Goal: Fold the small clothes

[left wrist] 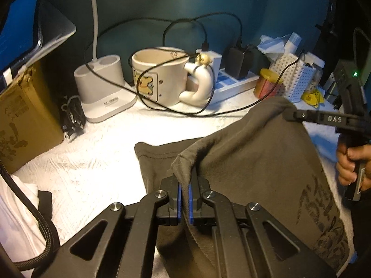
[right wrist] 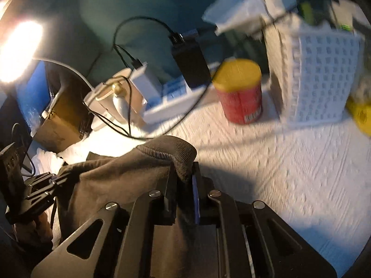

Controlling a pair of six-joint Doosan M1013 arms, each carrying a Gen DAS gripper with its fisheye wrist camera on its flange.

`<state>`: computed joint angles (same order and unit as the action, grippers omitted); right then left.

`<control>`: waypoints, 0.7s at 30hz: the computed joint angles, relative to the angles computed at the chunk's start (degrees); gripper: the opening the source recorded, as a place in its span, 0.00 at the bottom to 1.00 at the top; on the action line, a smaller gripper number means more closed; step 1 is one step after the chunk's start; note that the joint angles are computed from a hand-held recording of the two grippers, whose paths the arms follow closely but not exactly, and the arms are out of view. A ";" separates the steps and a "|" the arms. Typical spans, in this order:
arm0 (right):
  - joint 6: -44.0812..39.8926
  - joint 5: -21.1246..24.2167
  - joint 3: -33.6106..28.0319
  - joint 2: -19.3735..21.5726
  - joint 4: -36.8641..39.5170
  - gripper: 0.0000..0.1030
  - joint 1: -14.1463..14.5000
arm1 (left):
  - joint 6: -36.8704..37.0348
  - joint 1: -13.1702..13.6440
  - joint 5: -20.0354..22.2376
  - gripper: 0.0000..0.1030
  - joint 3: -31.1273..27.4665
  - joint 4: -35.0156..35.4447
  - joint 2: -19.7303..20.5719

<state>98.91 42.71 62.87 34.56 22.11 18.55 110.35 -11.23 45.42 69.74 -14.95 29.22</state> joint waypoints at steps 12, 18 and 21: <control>7.25 4.94 -2.41 1.70 -11.19 0.28 1.53 | -0.64 0.60 1.78 0.07 -0.54 -0.30 1.01; 9.62 4.52 0.50 -0.82 -14.73 0.32 2.34 | -0.25 1.14 2.20 0.10 0.01 -2.05 0.08; 10.88 4.39 2.40 -2.31 -16.00 0.32 2.88 | -1.33 1.23 1.59 0.13 1.02 -1.35 -1.03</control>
<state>109.79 47.10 65.27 32.26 6.10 21.43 109.02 -10.00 47.02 70.76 -16.30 28.18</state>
